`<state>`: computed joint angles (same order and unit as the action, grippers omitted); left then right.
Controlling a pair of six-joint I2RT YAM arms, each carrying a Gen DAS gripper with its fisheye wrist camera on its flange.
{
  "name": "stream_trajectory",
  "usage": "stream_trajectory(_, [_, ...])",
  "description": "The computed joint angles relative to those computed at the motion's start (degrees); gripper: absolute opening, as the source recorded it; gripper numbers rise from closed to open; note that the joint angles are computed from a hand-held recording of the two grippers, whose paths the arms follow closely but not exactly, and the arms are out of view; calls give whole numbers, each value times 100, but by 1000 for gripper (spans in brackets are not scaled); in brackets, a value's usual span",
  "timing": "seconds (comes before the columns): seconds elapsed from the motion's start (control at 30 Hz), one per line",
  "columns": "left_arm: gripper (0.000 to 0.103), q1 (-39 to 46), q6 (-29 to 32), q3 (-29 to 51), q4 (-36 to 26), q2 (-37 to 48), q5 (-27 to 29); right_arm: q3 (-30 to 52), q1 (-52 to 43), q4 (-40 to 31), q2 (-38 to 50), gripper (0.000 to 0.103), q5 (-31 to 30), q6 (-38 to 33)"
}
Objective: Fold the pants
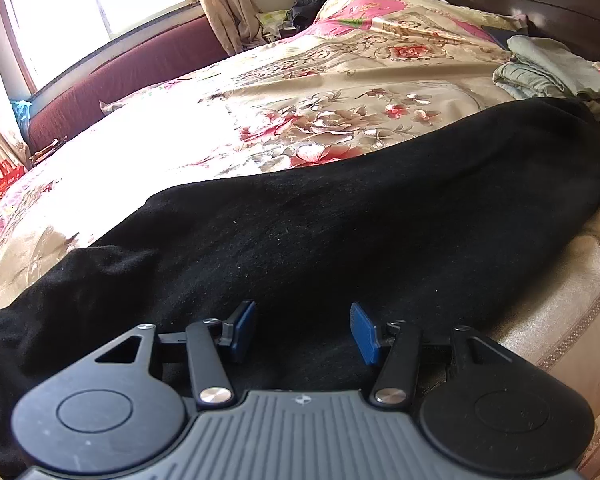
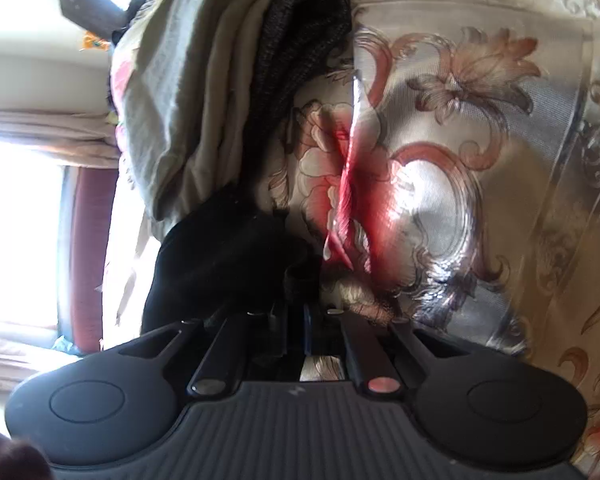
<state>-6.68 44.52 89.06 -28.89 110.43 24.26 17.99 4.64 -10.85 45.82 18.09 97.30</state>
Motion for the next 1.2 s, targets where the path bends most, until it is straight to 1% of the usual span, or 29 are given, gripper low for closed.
stream_trajectory(0.03, [66,-5,40,24,-27,19,-3,-103,-82,117,-80,5,-97,51])
stream_trajectory(0.1, [67,-41,72,46,-34,44,-66,-253,-388,564,56,6,-412,63])
stream_trajectory(0.17, [67,-92,10,78,-60,50,-130,-433,-699,1365,426,4,-689,-70])
stream_trajectory(0.2, [67,-113,8,86,-72,49,-151,-439,-804,1647,659,4,-792,-183])
stream_trajectory(0.23, [67,-135,25,71,-58,39,-180,-410,-855,1861,877,4,-844,-285])
stream_trajectory(0.3, [67,-182,57,39,-36,19,-241,-418,-915,2037,977,2,-953,-552])
stream_trajectory(0.37, [67,-233,84,31,-39,12,-300,-648,-874,2269,801,0,-932,-581])
stream_trajectory(0.4, [67,-257,104,27,-40,3,-330,-833,-880,2349,551,0,-958,-507])
stream_trajectory(0.47, [67,-304,134,58,-82,-10,-384,-1258,-836,2709,91,3,-960,-210])
stream_trajectory(0.5, [67,-314,158,71,-109,-13,-384,-1340,-809,2666,-106,3,-970,-41])
stream_trajectory(0.57, [67,-347,232,55,-88,-17,-440,-1321,-661,2205,-578,12,-1027,164])
stream_trajectory(0.6, [67,-357,245,53,-85,-20,-462,-1144,-494,1668,-756,13,-948,239])
stream_trajectory(0.63, [67,-359,248,52,-92,-25,-468,-951,-221,1186,-856,15,-741,416])
stream_trajectory(0.7, [67,-353,267,50,-92,-36,-458,-675,286,583,-975,24,-374,646])
stream_trajectory(0.77, [67,-338,256,45,-86,-43,-421,-428,804,63,-1073,35,118,859])
stream_trajectory(0.8, [67,-325,259,41,-82,-42,-395,-339,896,-73,-1076,38,212,874])
stream_trajectory(0.83, [67,-311,255,23,-67,-49,-369,-281,888,-124,-1047,46,196,824])
stream_trajectory(0.87, [67,-297,247,10,-57,-52,-344,-226,763,-80,-935,53,28,692])
stream_trajectory(0.9, [67,-279,233,-7,-44,-57,-311,-98,502,-76,-749,55,-307,507])
stream_trajectory(0.93, [67,-266,226,-17,-36,-62,-291,116,315,-242,-527,56,-589,374])
stream_trajectory(1.0, [67,-237,207,-49,-5,-83,-231,516,206,-680,-196,56,-843,90])
stream_trajectory(1.07, [67,-196,159,-68,6,-71,-146,763,250,-877,91,56,-796,20])
stream_trajectory(1.1, [67,-194,134,-81,29,-59,-138,804,269,-866,198,56,-725,-68])
stream_trajectory(1.13, [67,-194,90,-90,50,-45,-133,744,340,-741,280,56,-569,-56])
stream_trajectory(1.2, [67,-182,27,-78,38,-38,-97,631,601,-324,526,56,-16,373])
